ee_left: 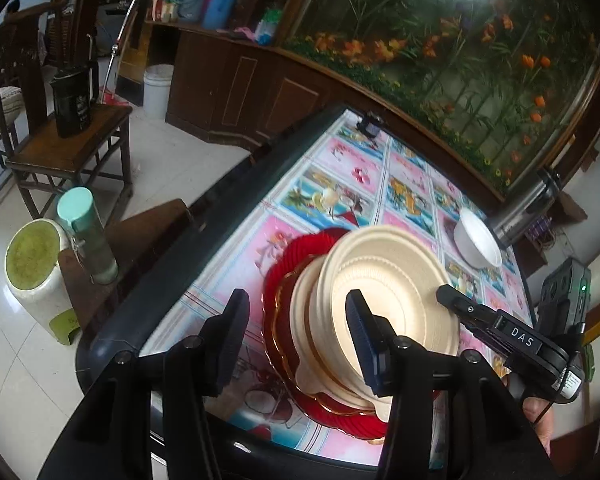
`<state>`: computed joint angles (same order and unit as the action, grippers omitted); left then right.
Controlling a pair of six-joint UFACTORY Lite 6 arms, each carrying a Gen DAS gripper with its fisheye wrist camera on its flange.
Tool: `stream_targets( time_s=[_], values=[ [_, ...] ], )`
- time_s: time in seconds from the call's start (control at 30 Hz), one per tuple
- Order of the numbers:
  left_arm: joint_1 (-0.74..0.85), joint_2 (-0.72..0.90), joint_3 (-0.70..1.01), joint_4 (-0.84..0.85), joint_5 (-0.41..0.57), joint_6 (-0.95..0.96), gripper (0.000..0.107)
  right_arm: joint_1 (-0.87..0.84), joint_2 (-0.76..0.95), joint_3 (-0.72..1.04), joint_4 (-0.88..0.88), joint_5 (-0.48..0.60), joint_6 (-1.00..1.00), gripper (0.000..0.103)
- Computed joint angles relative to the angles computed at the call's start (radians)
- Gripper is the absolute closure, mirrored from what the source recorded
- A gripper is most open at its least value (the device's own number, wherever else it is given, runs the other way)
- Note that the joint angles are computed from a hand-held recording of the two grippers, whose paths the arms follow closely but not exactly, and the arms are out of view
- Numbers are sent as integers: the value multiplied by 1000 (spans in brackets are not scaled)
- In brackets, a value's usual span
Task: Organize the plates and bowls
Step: 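Lower the beige bowl onto the stack and open the left tool, then move the left tool to the large white bowl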
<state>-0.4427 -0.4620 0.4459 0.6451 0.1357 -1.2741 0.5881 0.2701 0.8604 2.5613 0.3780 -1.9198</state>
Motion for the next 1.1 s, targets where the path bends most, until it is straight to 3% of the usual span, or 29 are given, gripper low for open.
stream_targets(
  time_s=[0.07,0.27,0.5,0.6,0.7,0.83,0.9,1.03,1.1],
  values=[
    [-13,-8,9,96,24,-95,57,-16,-14,-16,14,35,-2,82],
    [-32,24,31,124,5,-125,54,-29,49,77,-30,23,57,82],
    [-17,40,39,-62,-13,62,54,-21,102,126,-96,11,126,82],
    [-25,38,47,-38,-4,36,54,-54,76,91,-98,66,128,82],
    [-65,42,74,50,28,-62,53,-110,28,35,-113,124,119,82],
    [-152,84,134,198,73,-226,43,-232,-13,-49,-113,186,64,81],
    [-217,138,193,260,104,-294,41,-307,-20,-85,-135,219,55,74],
    [-331,297,361,287,152,-325,29,-507,-16,-160,-198,332,-6,73],
    [-373,393,468,266,180,-297,28,-611,-4,-185,-218,384,-71,73]
  ],
)
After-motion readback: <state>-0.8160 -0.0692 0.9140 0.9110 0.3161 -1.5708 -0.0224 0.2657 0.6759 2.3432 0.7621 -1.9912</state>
